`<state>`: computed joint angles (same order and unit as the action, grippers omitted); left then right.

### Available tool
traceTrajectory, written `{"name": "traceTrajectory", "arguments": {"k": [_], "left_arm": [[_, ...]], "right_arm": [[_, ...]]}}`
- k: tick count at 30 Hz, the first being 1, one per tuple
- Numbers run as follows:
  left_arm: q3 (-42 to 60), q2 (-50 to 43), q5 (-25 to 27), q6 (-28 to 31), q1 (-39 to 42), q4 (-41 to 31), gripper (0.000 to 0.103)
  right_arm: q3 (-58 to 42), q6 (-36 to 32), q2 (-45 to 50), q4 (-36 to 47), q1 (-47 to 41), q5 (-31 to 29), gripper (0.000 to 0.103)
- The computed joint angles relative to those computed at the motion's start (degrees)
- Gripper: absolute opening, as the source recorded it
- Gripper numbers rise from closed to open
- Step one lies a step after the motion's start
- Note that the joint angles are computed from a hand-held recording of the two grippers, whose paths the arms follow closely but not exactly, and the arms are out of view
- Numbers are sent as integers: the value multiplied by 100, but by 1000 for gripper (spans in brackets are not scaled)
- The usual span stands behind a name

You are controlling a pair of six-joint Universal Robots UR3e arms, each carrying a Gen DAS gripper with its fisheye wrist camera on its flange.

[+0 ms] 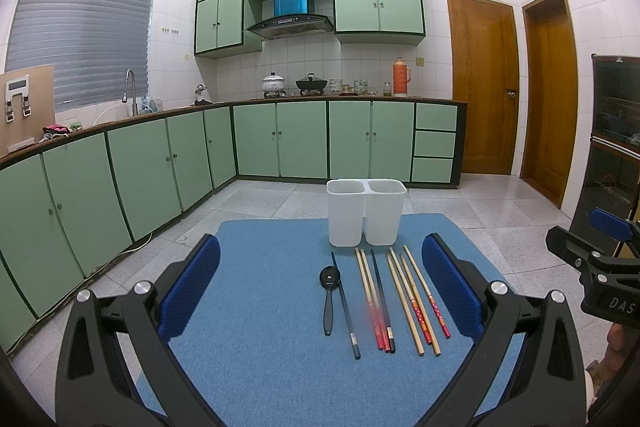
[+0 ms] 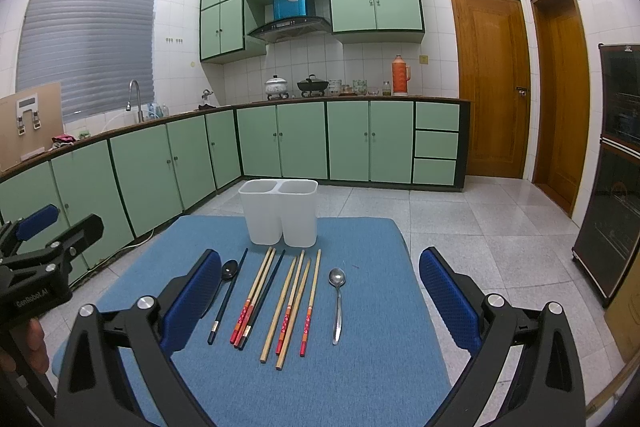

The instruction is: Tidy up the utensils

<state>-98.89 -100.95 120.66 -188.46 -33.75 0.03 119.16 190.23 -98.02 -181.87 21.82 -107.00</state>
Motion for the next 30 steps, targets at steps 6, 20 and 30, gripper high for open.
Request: {"name": "traceTrajectory", "arguments": {"k": [6, 20, 30], "left_arm": [[5, -7, 6, 0, -3, 1, 98], [23, -18, 9, 3, -5, -14, 98], [-580, 541, -274, 54, 302, -36, 98]], "right_arm": [[-6, 2, 14, -5, 7, -9, 97], [-15, 5, 13, 17, 1, -1, 97], [-55, 26, 184, -16, -38, 54, 97]]}}
